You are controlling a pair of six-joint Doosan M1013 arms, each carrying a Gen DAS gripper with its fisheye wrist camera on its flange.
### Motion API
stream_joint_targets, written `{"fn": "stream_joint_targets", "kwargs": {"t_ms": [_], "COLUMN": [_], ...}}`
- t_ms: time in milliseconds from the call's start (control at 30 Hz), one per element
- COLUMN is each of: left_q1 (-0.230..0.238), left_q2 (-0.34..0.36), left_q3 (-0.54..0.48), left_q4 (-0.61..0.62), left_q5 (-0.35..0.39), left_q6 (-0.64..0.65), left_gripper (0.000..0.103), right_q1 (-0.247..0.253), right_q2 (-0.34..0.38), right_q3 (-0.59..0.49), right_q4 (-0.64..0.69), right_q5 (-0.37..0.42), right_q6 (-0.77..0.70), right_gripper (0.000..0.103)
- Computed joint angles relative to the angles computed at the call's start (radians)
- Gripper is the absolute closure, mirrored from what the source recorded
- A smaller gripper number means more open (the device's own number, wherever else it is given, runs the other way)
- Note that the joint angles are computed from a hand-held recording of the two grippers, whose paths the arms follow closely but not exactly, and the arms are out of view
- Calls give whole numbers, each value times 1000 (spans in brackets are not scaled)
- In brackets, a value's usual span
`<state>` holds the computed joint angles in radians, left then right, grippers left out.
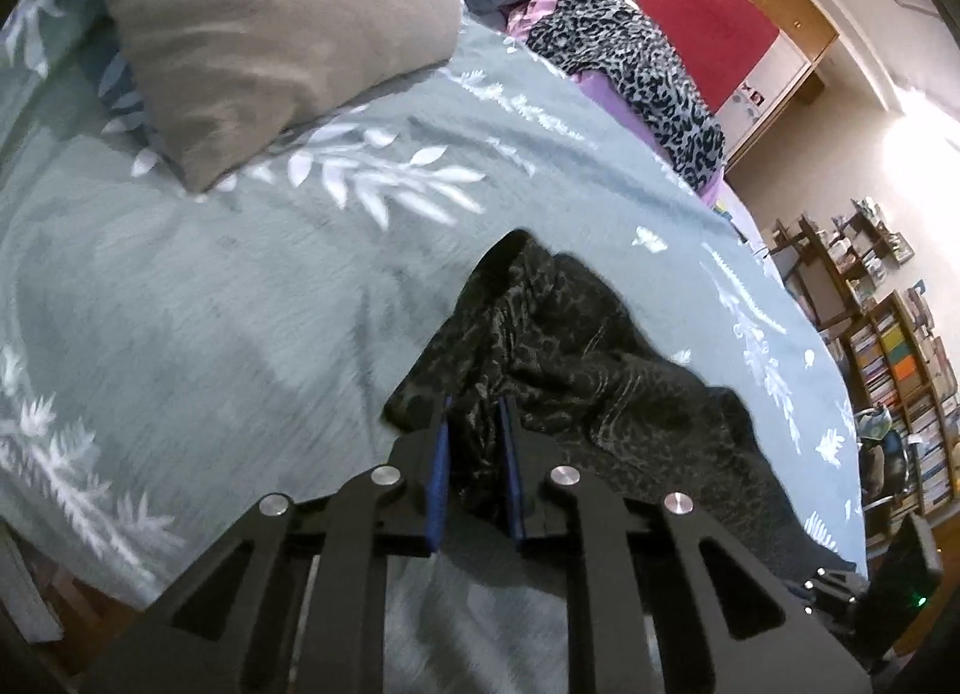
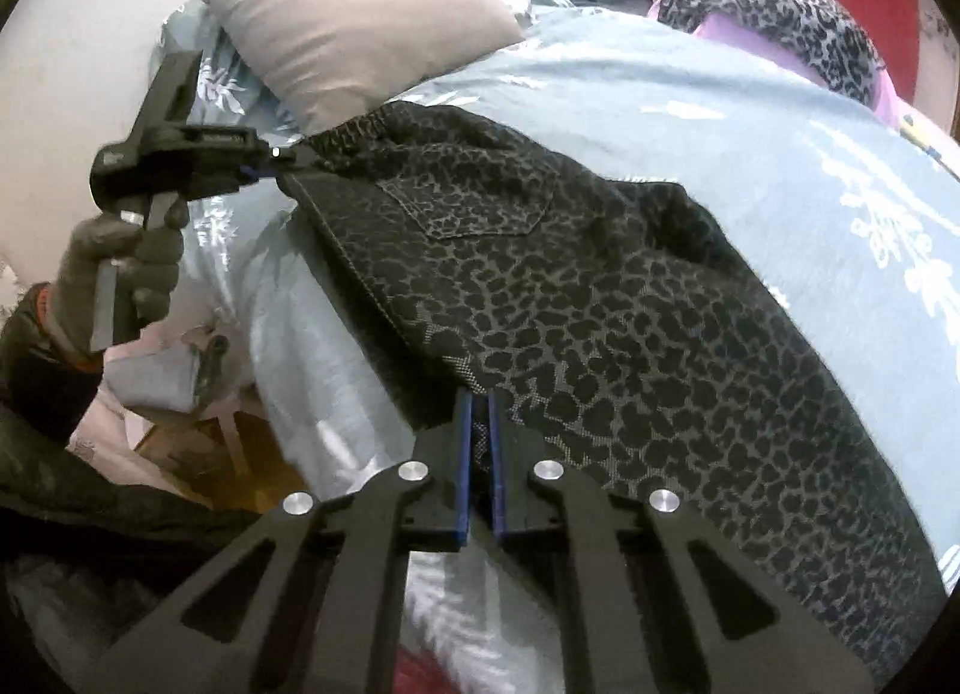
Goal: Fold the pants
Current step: 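Lift and spread the pants with both grippers across the bed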
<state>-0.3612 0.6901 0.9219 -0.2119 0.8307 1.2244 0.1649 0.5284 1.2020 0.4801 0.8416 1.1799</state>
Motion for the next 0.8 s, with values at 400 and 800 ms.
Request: {"fn": "stream_joint_targets", "kwargs": {"t_ms": [400, 800], "left_q1": [-35, -152], "left_q2": [-25, 36], "left_q3": [11, -127], "left_q4": [261, 289], "left_q5": [-25, -3], "left_q6": [-134, 43], "left_gripper": [71, 54], "right_q1": [-42, -154], "right_q2": [-27, -218], "right_q3": [86, 363], "right_q4": [165, 140], "right_q5": [-26, -284], "right_q6": [-2, 273], "right_gripper": [58, 58]}}
